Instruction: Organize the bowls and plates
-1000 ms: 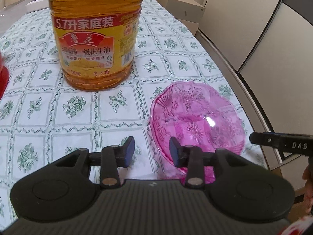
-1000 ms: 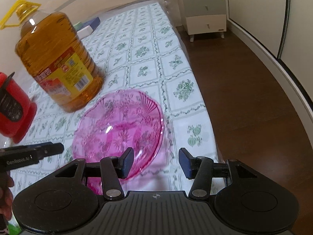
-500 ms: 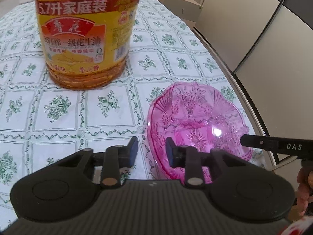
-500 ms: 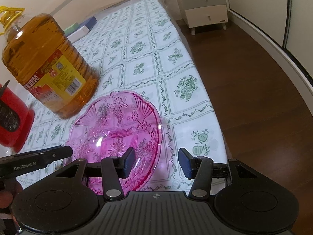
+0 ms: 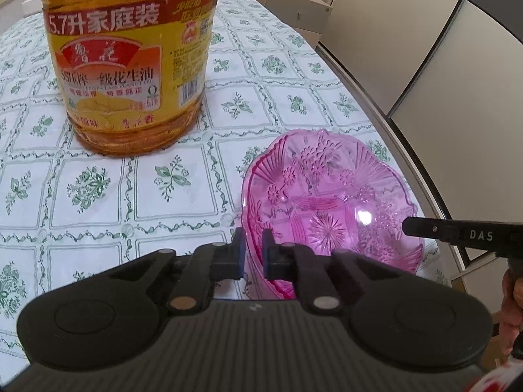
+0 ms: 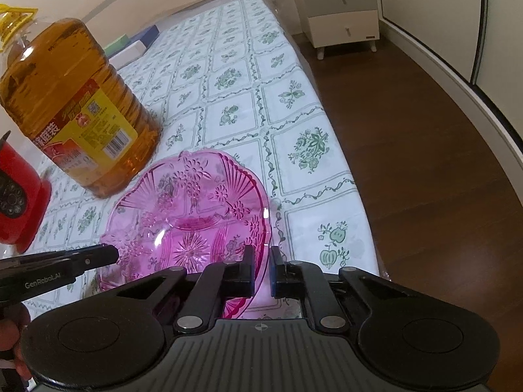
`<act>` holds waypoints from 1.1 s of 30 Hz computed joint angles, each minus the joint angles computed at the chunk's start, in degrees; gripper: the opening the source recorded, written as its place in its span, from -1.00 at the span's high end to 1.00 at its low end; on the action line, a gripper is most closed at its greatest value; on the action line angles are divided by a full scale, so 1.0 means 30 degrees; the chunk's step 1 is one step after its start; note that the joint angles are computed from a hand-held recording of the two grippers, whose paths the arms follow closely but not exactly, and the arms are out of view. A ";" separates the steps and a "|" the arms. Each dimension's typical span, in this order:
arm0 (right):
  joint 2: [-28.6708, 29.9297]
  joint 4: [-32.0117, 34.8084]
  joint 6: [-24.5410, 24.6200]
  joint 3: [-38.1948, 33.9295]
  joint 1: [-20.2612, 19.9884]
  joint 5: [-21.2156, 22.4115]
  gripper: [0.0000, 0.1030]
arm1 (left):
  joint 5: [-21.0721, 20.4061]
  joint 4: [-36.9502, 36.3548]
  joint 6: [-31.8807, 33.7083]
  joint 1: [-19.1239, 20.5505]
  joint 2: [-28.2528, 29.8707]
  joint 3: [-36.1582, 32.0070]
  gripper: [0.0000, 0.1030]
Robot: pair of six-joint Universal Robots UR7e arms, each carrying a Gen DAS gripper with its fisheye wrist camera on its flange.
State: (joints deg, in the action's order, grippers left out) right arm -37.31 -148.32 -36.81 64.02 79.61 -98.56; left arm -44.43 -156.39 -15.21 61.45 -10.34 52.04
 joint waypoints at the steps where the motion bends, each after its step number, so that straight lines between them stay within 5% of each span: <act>1: -0.0051 -0.0075 -0.0030 0.0048 0.0015 0.0073 0.84 | 0.0019 -0.0099 0.0054 -0.0023 0.0005 -0.0028 0.83; 14: -0.1286 -0.0364 0.0080 0.0957 0.0557 0.0431 0.85 | 0.0483 -0.0593 0.0194 -0.0935 -0.1029 0.0983 0.83; 33: -0.7236 -0.1650 -0.1009 0.8698 0.1587 -0.0291 0.84 | 0.1853 -0.0468 -0.4913 -0.4012 -0.6244 0.9736 0.83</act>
State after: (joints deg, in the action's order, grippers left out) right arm -59.02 -153.27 -39.83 90.12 84.37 -99.43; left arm -38.87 -157.80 -29.95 49.42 -29.08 81.24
